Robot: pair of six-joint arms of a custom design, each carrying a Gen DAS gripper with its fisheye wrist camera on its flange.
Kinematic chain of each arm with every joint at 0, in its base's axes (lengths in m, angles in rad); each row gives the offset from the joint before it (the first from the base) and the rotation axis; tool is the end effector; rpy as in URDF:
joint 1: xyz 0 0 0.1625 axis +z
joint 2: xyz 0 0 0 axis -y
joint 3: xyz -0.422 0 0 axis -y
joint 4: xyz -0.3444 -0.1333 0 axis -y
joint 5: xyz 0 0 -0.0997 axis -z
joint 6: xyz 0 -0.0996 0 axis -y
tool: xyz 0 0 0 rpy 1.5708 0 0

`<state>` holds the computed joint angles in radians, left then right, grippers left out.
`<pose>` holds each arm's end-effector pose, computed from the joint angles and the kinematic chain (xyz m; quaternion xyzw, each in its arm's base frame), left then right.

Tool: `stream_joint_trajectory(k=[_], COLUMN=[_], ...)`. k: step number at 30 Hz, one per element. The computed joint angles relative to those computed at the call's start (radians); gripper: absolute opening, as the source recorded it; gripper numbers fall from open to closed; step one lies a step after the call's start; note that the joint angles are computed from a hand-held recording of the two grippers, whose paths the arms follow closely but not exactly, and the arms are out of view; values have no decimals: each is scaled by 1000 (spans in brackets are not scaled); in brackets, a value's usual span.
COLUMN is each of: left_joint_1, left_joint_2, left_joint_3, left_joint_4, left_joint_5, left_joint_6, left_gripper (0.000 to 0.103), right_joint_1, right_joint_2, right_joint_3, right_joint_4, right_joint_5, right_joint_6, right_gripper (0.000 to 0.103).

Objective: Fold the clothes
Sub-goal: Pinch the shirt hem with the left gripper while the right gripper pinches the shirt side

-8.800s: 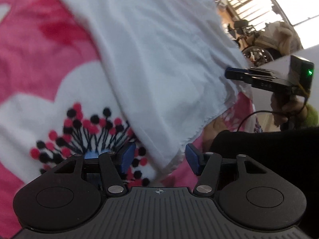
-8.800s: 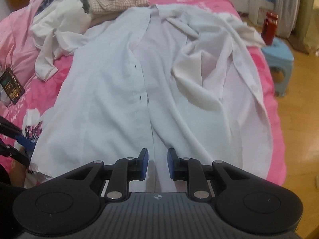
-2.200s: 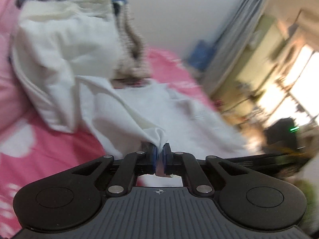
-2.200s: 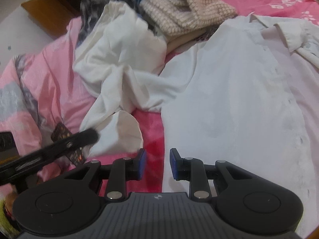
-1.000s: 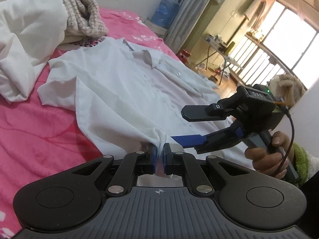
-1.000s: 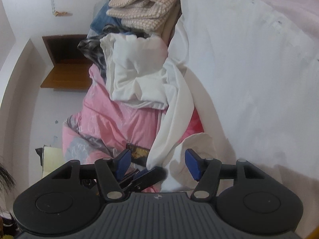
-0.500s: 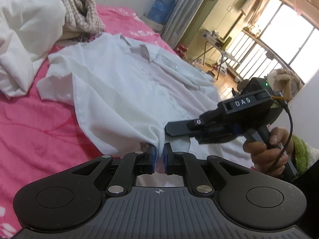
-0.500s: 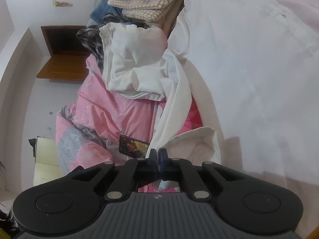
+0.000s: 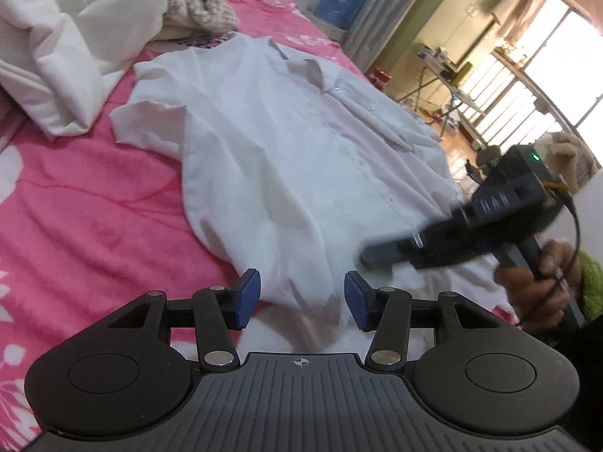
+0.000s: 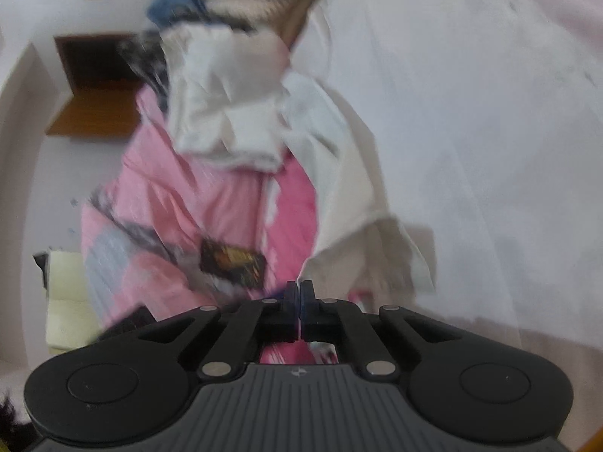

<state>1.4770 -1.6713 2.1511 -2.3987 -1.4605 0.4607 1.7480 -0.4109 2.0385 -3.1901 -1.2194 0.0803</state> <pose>0.1070 -0.4025 0.3643 0.2600 0.9485 -0.1601 0.0849 0.2471 -0.4294 -0.1071 -0.0470 0.9835 0.0265 0.1728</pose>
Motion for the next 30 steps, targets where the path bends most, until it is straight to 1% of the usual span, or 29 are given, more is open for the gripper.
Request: stream_joint_trajectory(k=[2, 4, 9, 13, 15, 17, 20, 21, 23, 24, 25, 26, 28, 30], left_joint_1=[2, 2, -9, -8, -16, -14, 8, 12, 19, 24, 34, 39, 46, 49], left_joint_2=[5, 13, 29, 35, 39, 46, 56, 55, 54, 54, 53, 48, 34, 18], left_joint_3=[0, 1, 6, 14, 28, 32, 21, 22, 19, 13, 3, -4, -15, -27], left_joint_4=[-8, -11, -3, -4, -17, -20, -9, -14, -12, -3, 8, 12, 15, 13], left_joint_5=[12, 24, 44, 44, 79, 106, 98, 100, 101, 95, 80, 71, 55, 35], left_joint_6=[-13, -30, -60, -82, -86, -101, -139, -142, -145, -153, -165, -174, -189, -201], left_gripper=[49, 49, 49, 49, 48, 43, 35, 33, 20, 16, 10, 6, 3, 2], right_joint_1=[13, 21, 15, 35, 47, 58, 81, 92, 117, 130, 144, 152, 160, 161], right_joint_2=[-21, -38, -34, -14, -12, -20, -39, -49, -66, -75, -83, -93, -116, -137], right_joint_3=[5, 21, 58, 44, 35, 32, 30, 30, 29, 28, 25, 26, 31, 32], right_joint_4=[64, 99, 93, 149, 169, 173, 181, 186, 190, 192, 195, 192, 173, 136], right_joint_5=[-44, -74, -85, -100, -102, -105, -134, -160, -226, -263, -299, -320, -333, -321], right_joint_6=[-30, -52, -44, -59, -79, -99, -133, -150, -188, -205, -221, -238, -269, -289], right_gripper=[1, 1, 1, 1, 1, 1, 2, 2, 3, 3, 3, 3, 3, 4])
